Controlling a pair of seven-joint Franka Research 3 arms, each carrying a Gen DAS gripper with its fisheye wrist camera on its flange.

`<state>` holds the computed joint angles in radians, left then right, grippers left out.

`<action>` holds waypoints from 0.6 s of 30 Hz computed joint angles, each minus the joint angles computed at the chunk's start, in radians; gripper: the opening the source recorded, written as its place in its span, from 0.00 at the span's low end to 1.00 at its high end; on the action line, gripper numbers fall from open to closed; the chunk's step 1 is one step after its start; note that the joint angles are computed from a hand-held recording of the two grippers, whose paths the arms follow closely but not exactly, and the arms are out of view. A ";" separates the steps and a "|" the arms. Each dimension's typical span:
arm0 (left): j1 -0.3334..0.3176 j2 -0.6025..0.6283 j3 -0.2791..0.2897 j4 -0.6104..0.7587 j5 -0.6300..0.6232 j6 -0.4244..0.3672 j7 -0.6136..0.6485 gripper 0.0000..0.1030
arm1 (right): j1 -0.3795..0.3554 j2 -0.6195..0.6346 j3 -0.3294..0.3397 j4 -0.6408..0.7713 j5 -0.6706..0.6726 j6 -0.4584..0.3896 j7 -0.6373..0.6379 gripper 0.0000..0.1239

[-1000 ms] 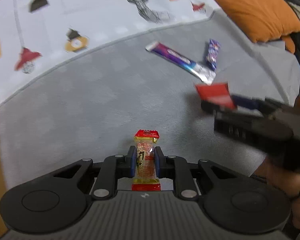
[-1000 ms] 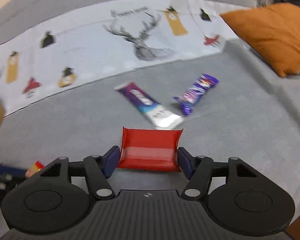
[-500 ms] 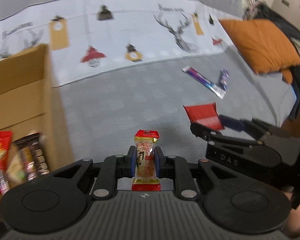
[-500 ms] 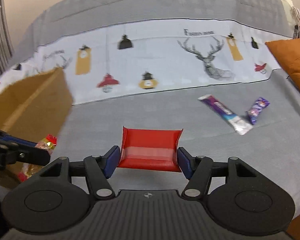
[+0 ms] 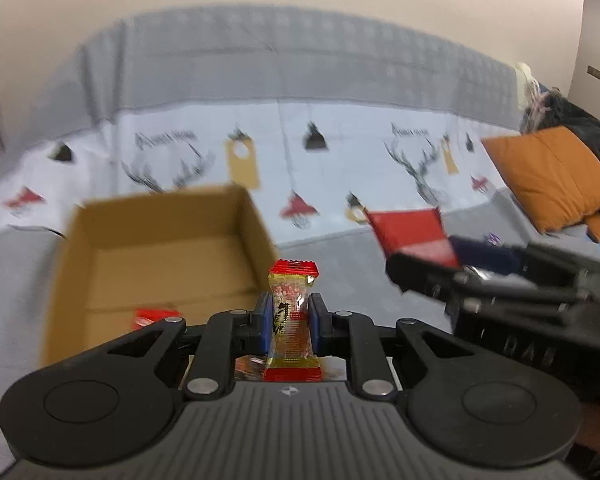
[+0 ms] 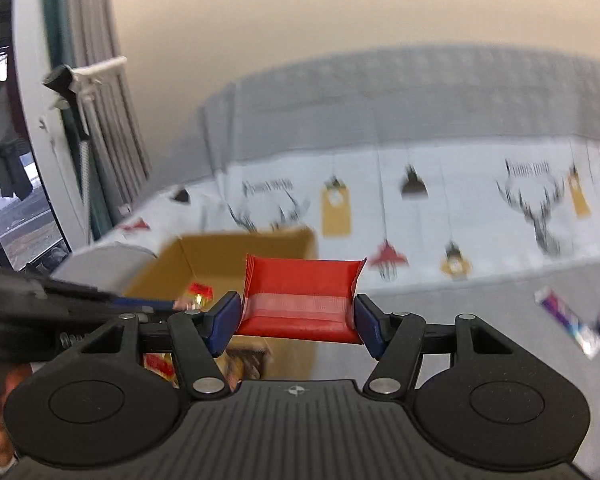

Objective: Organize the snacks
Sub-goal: 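Carry the red candy and red packet over the box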

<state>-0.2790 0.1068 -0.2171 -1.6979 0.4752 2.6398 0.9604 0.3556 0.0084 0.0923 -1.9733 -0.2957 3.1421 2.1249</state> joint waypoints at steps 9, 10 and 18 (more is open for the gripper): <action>0.076 -0.190 0.016 -0.153 -0.005 0.111 -0.035 0.19 | 0.074 0.051 0.003 0.171 -0.069 -0.019 0.029 0.52; 0.085 -0.197 0.015 -0.159 0.003 0.122 -0.045 0.19 | 0.090 0.056 -0.007 0.186 -0.089 -0.023 0.035 0.52; 0.126 -0.175 0.017 -0.153 0.005 0.128 -0.059 0.19 | 0.154 0.143 -0.033 0.298 -0.013 -0.062 -0.069 0.52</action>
